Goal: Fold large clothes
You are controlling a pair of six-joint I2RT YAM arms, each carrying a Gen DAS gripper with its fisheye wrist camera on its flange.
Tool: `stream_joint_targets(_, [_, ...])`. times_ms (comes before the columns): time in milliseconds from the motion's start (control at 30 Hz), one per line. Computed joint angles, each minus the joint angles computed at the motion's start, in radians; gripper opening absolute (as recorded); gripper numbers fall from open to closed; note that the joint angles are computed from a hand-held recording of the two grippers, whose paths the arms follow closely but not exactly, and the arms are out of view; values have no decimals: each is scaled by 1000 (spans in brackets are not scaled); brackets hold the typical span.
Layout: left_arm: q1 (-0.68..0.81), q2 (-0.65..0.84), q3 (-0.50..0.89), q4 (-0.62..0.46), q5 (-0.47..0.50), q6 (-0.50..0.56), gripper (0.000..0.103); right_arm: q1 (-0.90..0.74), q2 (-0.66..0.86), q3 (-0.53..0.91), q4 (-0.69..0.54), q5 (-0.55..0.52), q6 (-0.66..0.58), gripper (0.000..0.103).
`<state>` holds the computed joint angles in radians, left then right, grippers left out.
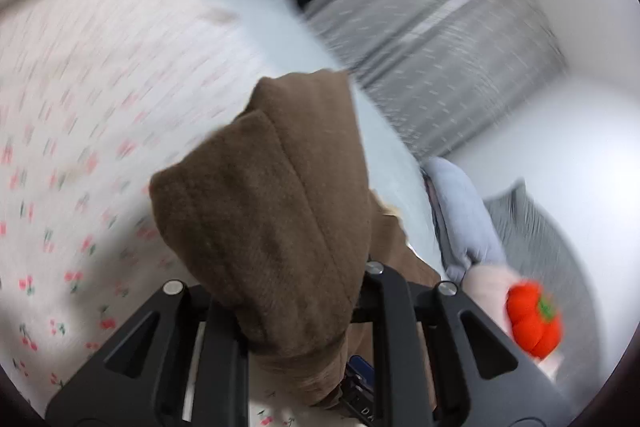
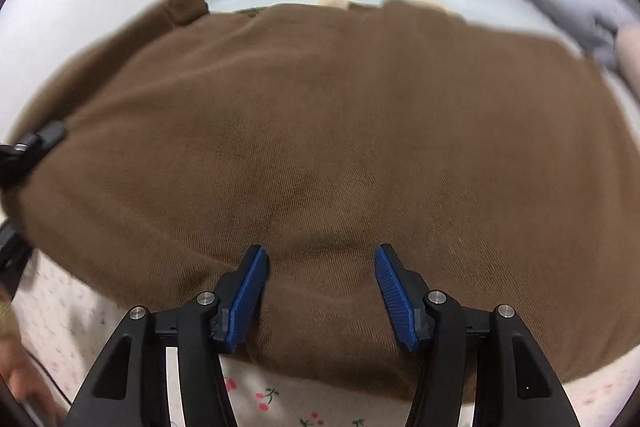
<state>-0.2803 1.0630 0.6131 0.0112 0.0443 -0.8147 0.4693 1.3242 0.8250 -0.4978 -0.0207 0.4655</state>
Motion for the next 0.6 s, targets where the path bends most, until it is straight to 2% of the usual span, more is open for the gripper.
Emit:
stream_joint_targets(67, [-95,-6,46,1,-80,63,20,-87,-14,21,-38,-115,-33,50])
stream_joint_targets(200, [-306,94,189,20,-205,187,20,-350,-77,9,-46,-417,-91,50])
stream_joint_targets(300, [-437,214,300,24,-254,248,20,-563,-99,20,-91,-549,-165,50])
stream_joint_targets(400, [-551,377,438,6,-283,333,21,-832,-83,48,-175,-694,-294,51])
stream_joint_targets(500, [-648,535,541,-26,-294,422,22,-1088,-20,94,-273,-777,-428,55])
stream_joint_targets(600, [-706,699,627,-96,-224,486,22,-1333,92,148,-356,-843,-552,57])
